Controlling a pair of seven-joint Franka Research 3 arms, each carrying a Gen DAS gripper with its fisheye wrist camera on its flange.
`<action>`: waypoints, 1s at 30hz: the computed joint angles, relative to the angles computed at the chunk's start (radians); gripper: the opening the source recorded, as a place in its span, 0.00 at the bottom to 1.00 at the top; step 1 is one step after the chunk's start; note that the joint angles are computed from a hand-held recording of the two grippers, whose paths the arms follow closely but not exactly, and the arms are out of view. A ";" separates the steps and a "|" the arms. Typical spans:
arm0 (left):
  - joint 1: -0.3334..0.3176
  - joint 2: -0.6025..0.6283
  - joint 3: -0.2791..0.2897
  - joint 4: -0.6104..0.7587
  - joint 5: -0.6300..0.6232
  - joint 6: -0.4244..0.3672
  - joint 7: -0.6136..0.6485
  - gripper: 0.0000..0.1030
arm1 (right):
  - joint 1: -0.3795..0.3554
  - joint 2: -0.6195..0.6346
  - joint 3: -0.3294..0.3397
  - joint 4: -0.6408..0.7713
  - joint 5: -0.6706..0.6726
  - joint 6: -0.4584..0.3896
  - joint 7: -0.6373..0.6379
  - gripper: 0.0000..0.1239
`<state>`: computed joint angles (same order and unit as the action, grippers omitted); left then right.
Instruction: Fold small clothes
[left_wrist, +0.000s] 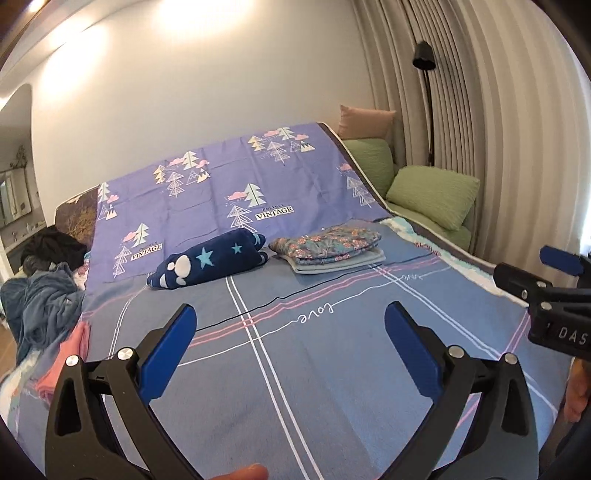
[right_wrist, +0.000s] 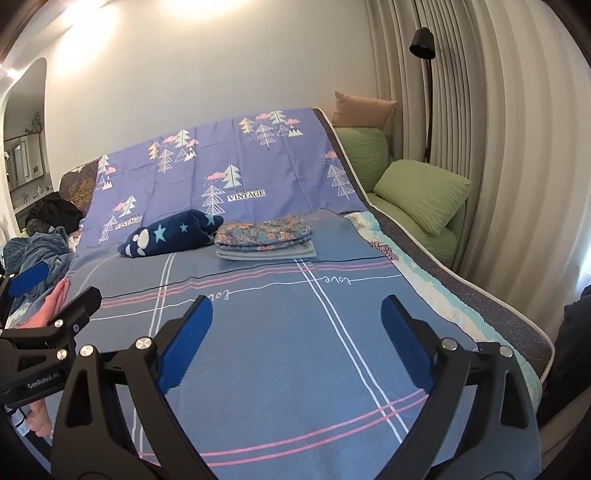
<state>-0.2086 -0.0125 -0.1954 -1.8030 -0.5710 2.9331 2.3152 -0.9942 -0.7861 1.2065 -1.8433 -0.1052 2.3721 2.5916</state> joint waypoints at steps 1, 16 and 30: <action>0.001 -0.010 0.001 -0.011 -0.008 0.004 0.000 0.99 | 0.017 -0.007 -0.010 -0.006 0.005 0.001 0.005 0.76; -0.028 -0.048 0.036 -0.051 -0.017 -0.008 -0.033 0.99 | 0.064 -0.019 -0.023 -0.005 -0.017 -0.014 0.008 0.77; -0.036 -0.059 0.052 -0.076 -0.039 -0.009 -0.029 0.99 | 0.042 -0.017 0.002 0.013 0.008 -0.022 -0.017 0.77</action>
<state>-0.2447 -0.0715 -0.1430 -1.8787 -0.6104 2.9236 2.2859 -0.9526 -0.8034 1.2090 -1.8305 -0.0972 2.3502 2.5743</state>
